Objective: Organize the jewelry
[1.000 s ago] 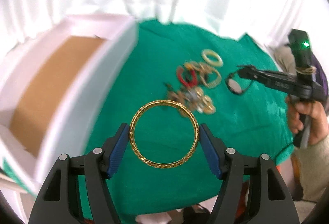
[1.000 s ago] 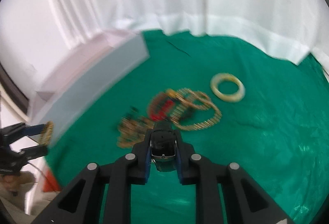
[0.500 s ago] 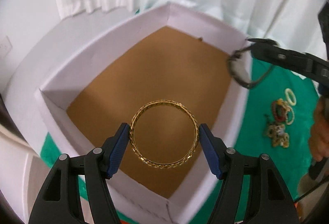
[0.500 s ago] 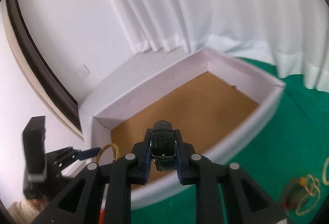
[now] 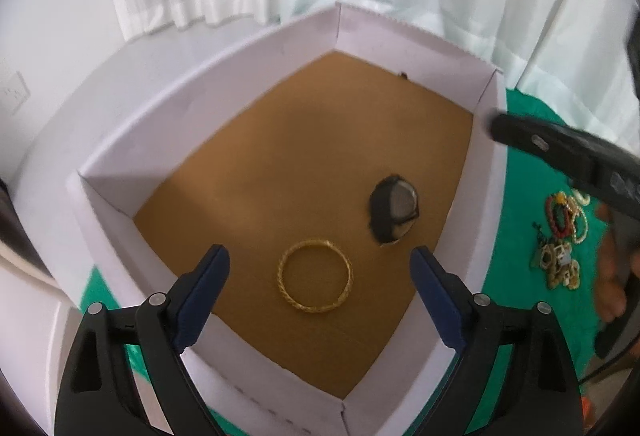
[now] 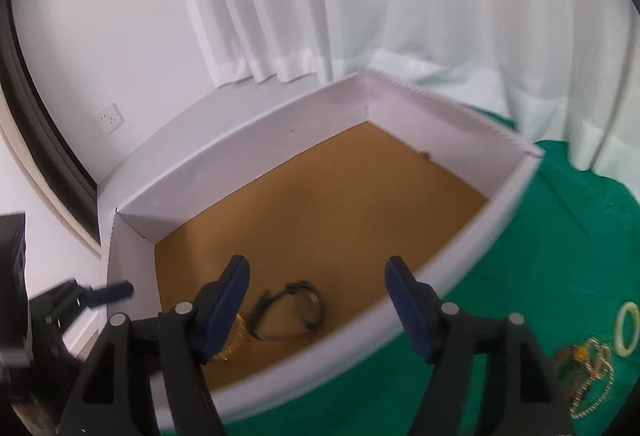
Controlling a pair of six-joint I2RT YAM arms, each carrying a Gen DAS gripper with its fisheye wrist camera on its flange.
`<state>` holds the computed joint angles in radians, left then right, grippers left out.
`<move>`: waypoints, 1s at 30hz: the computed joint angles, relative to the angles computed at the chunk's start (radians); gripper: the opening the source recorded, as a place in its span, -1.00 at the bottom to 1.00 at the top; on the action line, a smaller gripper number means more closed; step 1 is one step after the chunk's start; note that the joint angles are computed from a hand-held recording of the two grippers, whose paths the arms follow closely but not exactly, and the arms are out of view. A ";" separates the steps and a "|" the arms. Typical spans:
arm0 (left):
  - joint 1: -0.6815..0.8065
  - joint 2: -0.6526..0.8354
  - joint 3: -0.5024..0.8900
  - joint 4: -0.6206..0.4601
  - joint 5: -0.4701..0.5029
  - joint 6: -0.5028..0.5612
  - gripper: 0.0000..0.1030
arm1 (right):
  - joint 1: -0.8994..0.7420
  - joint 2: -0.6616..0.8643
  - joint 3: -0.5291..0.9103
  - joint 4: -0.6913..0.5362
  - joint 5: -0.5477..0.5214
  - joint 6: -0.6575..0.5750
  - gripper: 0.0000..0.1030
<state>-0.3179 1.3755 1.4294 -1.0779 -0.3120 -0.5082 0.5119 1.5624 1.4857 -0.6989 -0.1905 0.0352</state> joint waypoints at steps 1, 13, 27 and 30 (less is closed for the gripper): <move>-0.013 -0.007 0.000 0.006 -0.038 -0.003 0.79 | -0.014 -0.034 -0.023 -0.003 -0.009 -0.008 0.39; -0.112 0.112 0.020 -0.011 -0.154 -0.019 0.80 | -0.450 -0.786 -0.502 -0.219 -0.246 -0.280 0.40; -0.277 0.100 0.036 -0.080 -0.163 -0.199 0.86 | -1.252 -0.850 -0.538 -0.570 -0.600 -0.844 0.40; -0.314 0.119 0.061 -0.109 -0.215 -0.231 0.87 | -1.261 -0.853 -0.551 -0.554 -0.603 -0.851 0.40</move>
